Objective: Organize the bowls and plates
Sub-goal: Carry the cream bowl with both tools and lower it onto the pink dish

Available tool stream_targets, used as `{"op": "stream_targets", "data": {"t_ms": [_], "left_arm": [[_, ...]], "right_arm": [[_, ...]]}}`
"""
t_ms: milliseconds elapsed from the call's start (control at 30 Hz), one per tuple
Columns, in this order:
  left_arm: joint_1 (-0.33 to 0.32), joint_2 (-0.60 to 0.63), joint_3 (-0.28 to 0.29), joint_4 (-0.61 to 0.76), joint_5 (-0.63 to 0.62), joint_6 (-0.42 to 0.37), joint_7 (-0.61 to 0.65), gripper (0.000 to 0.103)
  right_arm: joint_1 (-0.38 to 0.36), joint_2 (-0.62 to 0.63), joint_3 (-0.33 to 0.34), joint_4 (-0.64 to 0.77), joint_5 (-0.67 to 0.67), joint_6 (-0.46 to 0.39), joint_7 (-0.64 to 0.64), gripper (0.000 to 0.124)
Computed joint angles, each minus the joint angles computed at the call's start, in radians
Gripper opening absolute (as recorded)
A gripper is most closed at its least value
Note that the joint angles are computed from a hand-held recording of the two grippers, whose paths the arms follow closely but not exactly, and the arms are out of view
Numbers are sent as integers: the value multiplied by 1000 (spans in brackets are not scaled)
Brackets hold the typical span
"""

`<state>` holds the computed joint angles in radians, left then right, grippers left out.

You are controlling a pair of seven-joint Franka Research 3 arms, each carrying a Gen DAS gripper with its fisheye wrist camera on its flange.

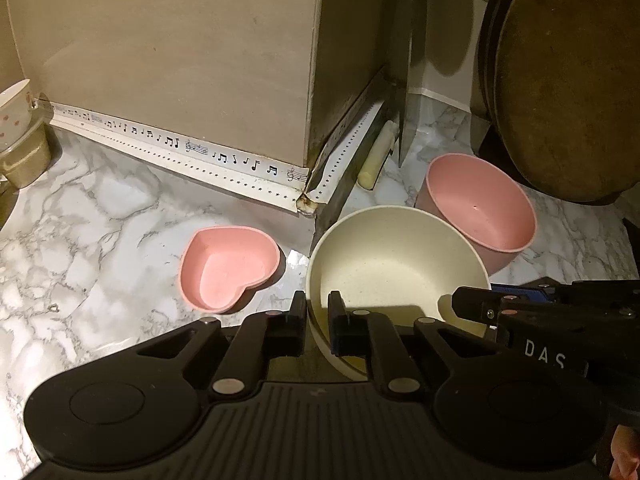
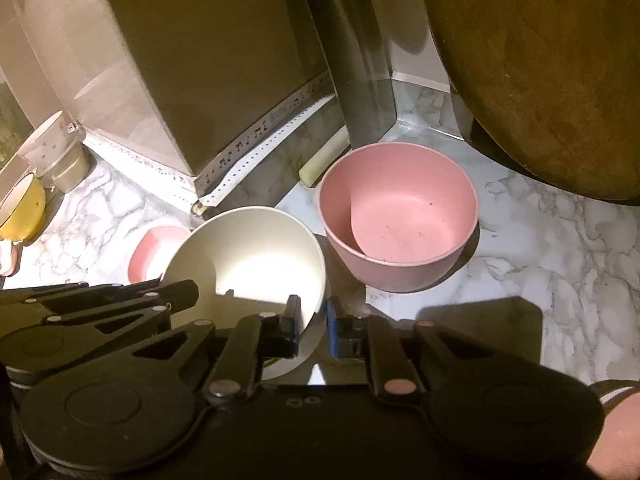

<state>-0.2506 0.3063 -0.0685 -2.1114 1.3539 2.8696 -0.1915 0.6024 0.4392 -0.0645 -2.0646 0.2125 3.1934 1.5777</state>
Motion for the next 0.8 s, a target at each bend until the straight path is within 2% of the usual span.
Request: {"op": "stream_targets", "data": {"t_ms": [200,300,400,600,700,800], "left_arm": [[-7,-60,-22,-57,-18,-17,-7,11],[-13,-90,-41,-86,-28,-36,-12,11],[-18,-112,-59,-111,-38,-46,-16,11],[-36,-139,-91,-147,-58,-61,-31,11],[-45,-145,-102,-159,-72,-67,-36,11],[-56,-150,-111,-171,-75,-74,-48,11]], "right_arm": [[-59,-71,69,-83,14,8,-29,12],[-129,-114,145,-137,32,12,-62,12],[-166,-149,187,-186,50,22,-84,13],[-352,-208,376,-285,117,51,-155,13],[-395,-230,421,-324,136,61,-173,13],[-482,-245,506,-355,151,68,-192,13]]}}
